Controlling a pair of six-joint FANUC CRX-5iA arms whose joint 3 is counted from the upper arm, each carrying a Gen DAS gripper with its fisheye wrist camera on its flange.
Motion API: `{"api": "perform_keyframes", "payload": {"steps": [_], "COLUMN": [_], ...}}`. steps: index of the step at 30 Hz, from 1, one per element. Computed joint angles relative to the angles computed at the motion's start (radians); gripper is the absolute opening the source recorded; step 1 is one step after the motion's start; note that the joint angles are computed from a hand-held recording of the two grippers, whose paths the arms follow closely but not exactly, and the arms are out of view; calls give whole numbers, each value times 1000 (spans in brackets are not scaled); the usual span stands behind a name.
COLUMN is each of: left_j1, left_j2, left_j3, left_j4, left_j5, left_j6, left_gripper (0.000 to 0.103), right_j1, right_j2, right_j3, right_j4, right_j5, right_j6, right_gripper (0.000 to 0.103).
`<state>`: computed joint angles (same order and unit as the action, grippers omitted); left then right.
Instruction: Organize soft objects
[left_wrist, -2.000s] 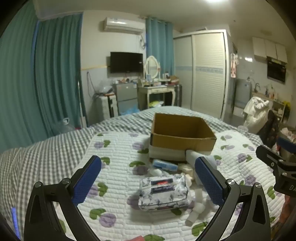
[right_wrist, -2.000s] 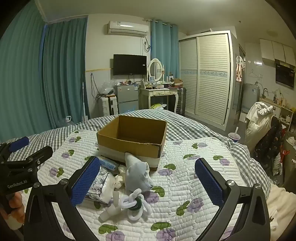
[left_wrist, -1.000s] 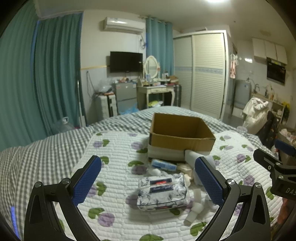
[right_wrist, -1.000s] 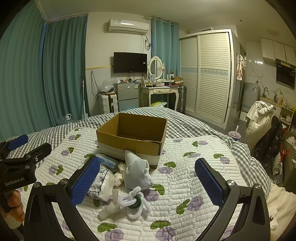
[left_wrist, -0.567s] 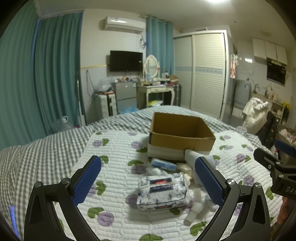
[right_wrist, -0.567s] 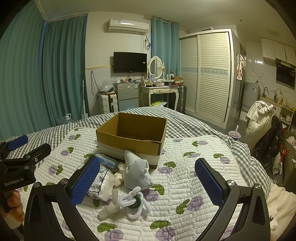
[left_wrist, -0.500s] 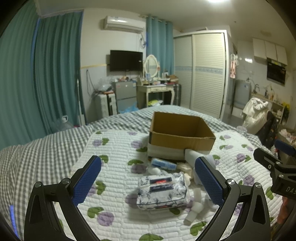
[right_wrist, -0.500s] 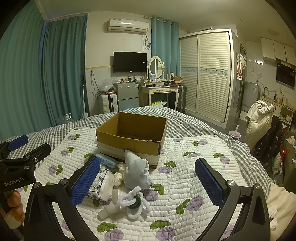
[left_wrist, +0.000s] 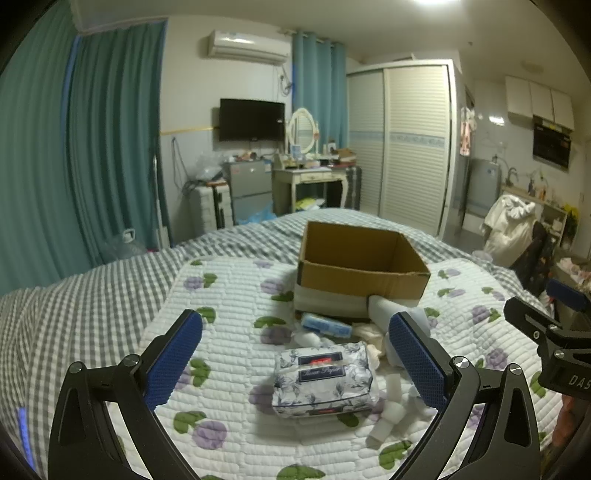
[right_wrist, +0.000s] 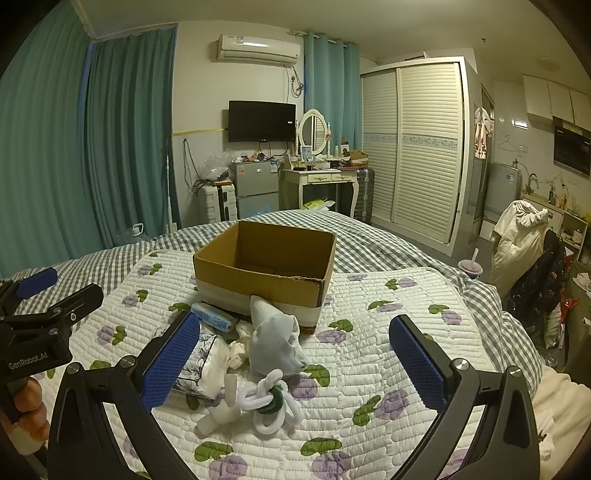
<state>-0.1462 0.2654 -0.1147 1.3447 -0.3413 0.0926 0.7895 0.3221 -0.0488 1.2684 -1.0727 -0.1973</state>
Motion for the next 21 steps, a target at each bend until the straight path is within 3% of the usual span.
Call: {"api": "perform_keyframes", "payload": {"steps": [21], "left_j1": [-8], "left_j2": [-2], "left_j3": [-7], "left_j4": [34], "left_j5": [5], "left_j6": [-34], "left_gripper": [103], "right_j1": [2], "right_j2": [0], "right_j3": [2], "right_j4": [-3], "right_j5": [6], "right_j6": [3], "right_gripper": [103]}}
